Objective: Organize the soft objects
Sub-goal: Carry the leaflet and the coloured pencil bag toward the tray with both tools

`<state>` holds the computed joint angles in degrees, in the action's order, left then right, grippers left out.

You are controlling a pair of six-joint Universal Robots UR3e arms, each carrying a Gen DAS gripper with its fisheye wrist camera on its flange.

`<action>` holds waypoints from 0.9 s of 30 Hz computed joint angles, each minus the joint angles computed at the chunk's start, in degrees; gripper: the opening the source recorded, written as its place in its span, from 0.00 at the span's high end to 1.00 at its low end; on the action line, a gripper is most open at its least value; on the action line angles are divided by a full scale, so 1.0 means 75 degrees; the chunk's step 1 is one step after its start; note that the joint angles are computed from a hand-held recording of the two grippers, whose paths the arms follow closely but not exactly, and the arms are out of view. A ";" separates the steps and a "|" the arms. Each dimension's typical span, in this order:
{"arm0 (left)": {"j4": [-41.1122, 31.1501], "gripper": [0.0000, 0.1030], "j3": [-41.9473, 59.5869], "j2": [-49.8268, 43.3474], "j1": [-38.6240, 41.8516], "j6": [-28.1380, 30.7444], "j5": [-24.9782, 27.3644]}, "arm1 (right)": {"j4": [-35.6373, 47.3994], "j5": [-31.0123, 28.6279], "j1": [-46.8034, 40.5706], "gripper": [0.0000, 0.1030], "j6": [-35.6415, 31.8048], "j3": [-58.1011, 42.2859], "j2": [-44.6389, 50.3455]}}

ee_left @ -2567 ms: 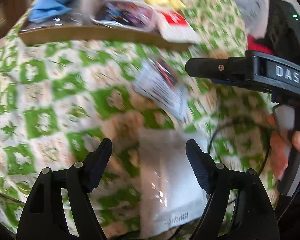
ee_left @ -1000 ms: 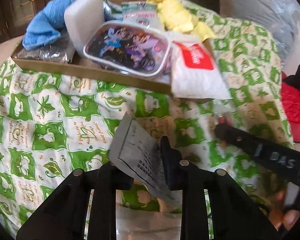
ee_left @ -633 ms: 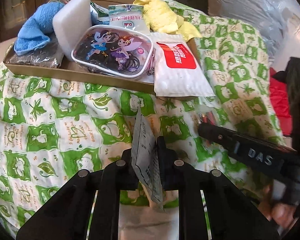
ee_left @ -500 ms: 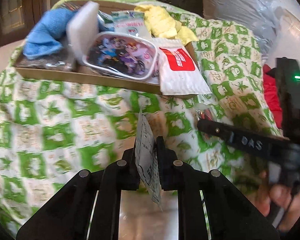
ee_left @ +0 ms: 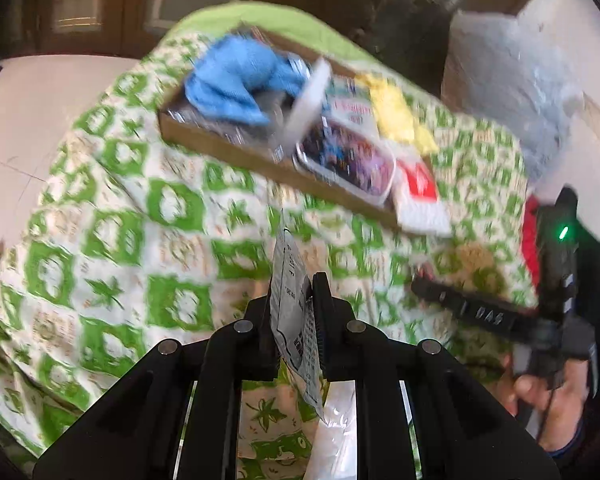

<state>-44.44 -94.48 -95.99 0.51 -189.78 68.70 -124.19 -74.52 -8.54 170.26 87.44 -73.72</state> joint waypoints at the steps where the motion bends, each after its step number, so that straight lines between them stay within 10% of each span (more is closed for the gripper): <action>1: 0.0073 0.88 -0.0043 0.0109 0.0119 -0.0059 -0.0033 | -0.0003 0.0004 -0.0047 0.83 0.0007 0.0013 -0.0018; 14: 0.0973 0.88 -0.1078 0.0682 0.1945 -0.0949 -0.0233 | 0.0036 0.0291 -0.0585 0.83 0.0125 -0.0204 0.0128; 27: 0.0404 0.88 -0.0366 0.0106 0.0669 0.0168 0.0237 | 0.0080 0.0451 -0.0641 0.83 0.0187 -0.0198 0.0064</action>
